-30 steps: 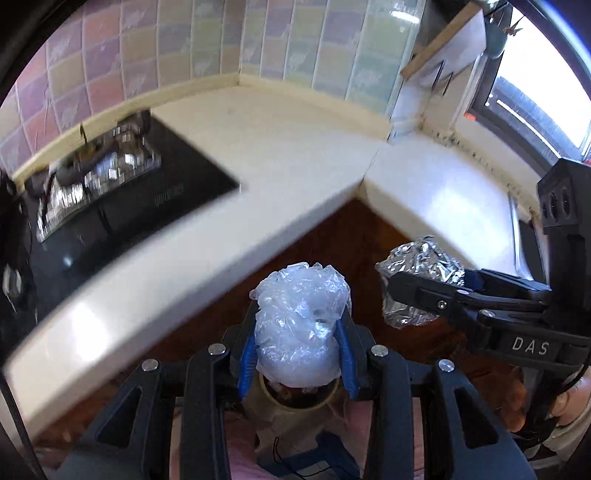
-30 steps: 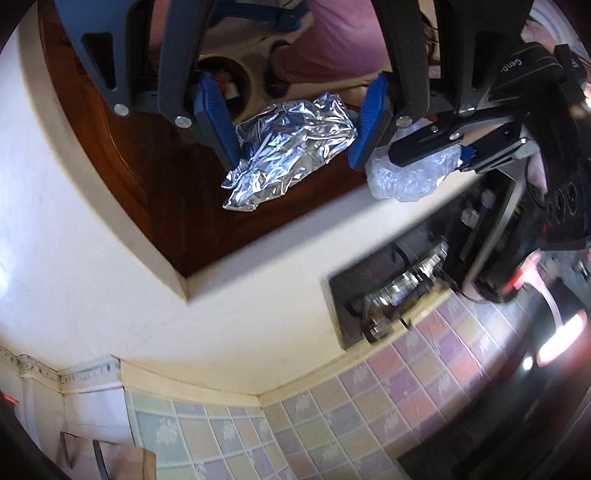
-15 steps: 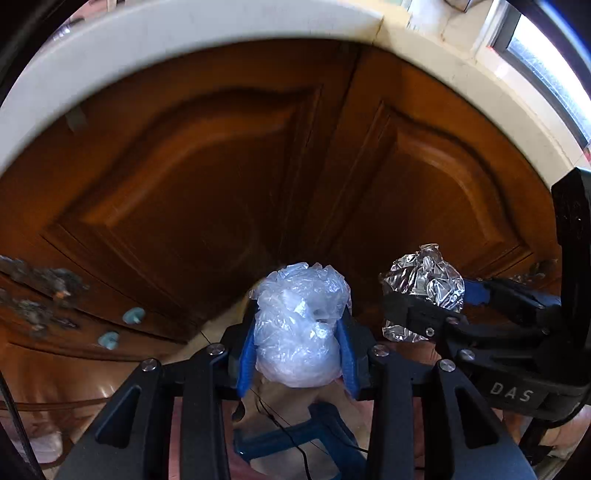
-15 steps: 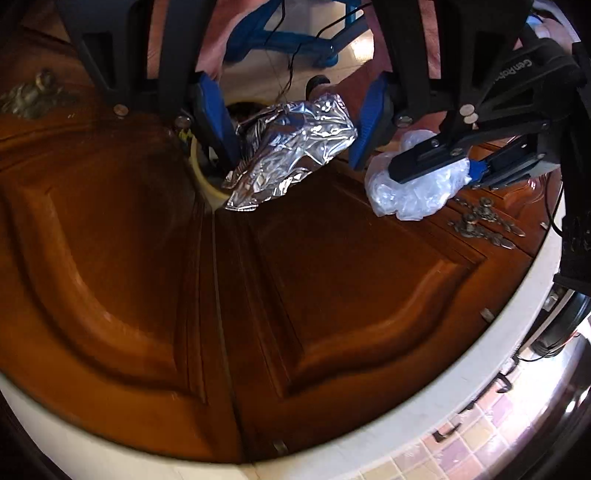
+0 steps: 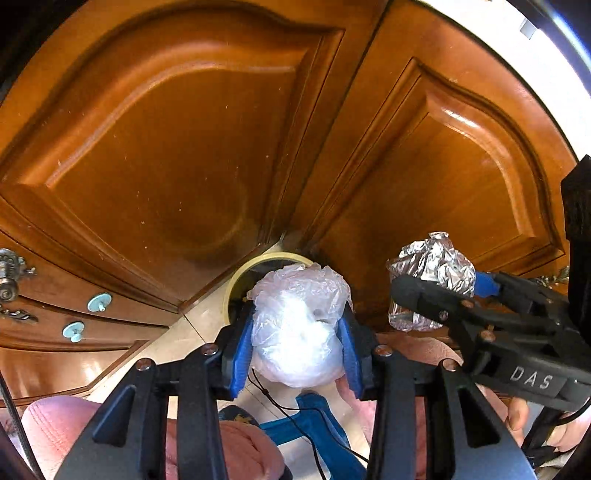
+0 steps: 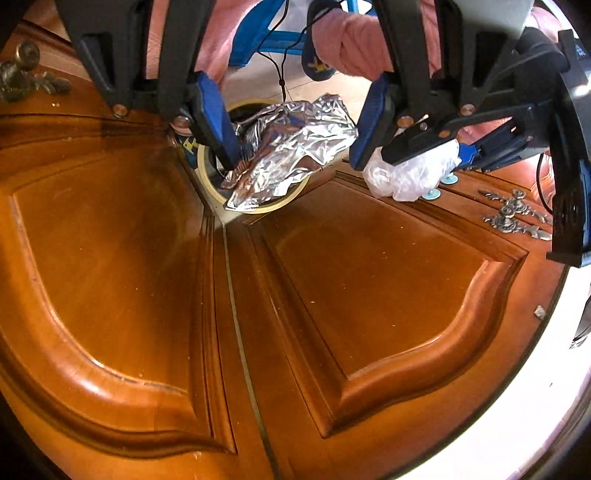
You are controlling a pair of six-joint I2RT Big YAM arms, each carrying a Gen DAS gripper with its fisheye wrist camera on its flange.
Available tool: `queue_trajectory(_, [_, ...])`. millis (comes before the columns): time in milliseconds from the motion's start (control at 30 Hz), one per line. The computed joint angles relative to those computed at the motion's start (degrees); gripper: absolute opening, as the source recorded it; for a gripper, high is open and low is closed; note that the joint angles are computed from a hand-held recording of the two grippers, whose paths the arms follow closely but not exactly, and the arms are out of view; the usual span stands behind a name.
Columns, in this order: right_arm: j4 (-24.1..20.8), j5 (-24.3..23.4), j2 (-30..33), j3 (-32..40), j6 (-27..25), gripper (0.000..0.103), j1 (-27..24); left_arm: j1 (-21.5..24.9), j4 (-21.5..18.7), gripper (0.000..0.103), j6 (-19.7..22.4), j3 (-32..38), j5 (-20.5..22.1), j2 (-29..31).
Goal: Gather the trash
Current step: 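Open both tools to drop the foil and plastic bag into the bin, then raise both tools back up to the countertop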
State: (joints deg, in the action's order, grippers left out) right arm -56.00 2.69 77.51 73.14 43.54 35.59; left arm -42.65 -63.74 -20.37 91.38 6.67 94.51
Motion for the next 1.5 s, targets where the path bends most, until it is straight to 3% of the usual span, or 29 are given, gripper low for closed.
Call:
queue_trajectory(167, [-0.54, -0.62, 1.96, 1.12, 0.93, 0.064, -0.74, 0.73, -0.33, 0.043, -0.44, 1.28, 0.06, 1.29])
queue_trajectory(267, [-0.45, -1.18, 2.98, 1.03, 2.07, 0.064, -1.34, 1.17, -0.18, 0.052, -1.4, 1.3, 0.17, 1.79])
queue_trajectory(367, [-1.07, -0.75, 3.54, 1.18, 2.94, 0.064, -1.55, 1.85, 0.01, 0.07, -2.55, 0.98, 0.72, 2.46])
queue_trajectory(433, [-0.58, -0.93, 3.19, 0.78, 3.31, 0.067, -1.86, 1.83, -0.03, 0.089, -3.08, 1.01, 0.95, 2.73])
queue_trajectory(700, [0.41, -0.81, 2.06, 0.06, 3.12, 0.068, -1.59, -0.1, 0.09, 0.094, -0.35, 1.81, -1.31, 2.86])
queue_trajectory(867, [0.18, 0.16, 0.9, 0.1, 3.02, 0.068, -1.27, -1.12, -2.29, 0.094, 1.38, 3.11, -3.45, 2.62])
queue_trajectory(1133, [-0.45, 1.06, -2.02, 0.64, 3.09, 0.068, -1.41, -1.07, -4.42, 0.094, 0.95, 5.5, -4.96, -0.07])
queue_trajectory(1333, [-2.25, 3.26, -4.05, 3.65, 2.86, 0.068, -0.44, -1.1, -7.4, 0.094, 1.61, 10.01, -8.78, -1.14])
queue_trajectory(1500, [-6.46, 7.96, -3.91, 9.38, -0.14, 0.068, 1.38, -1.3, -9.95, 0.094, 2.42, 14.94, -10.38, -1.23])
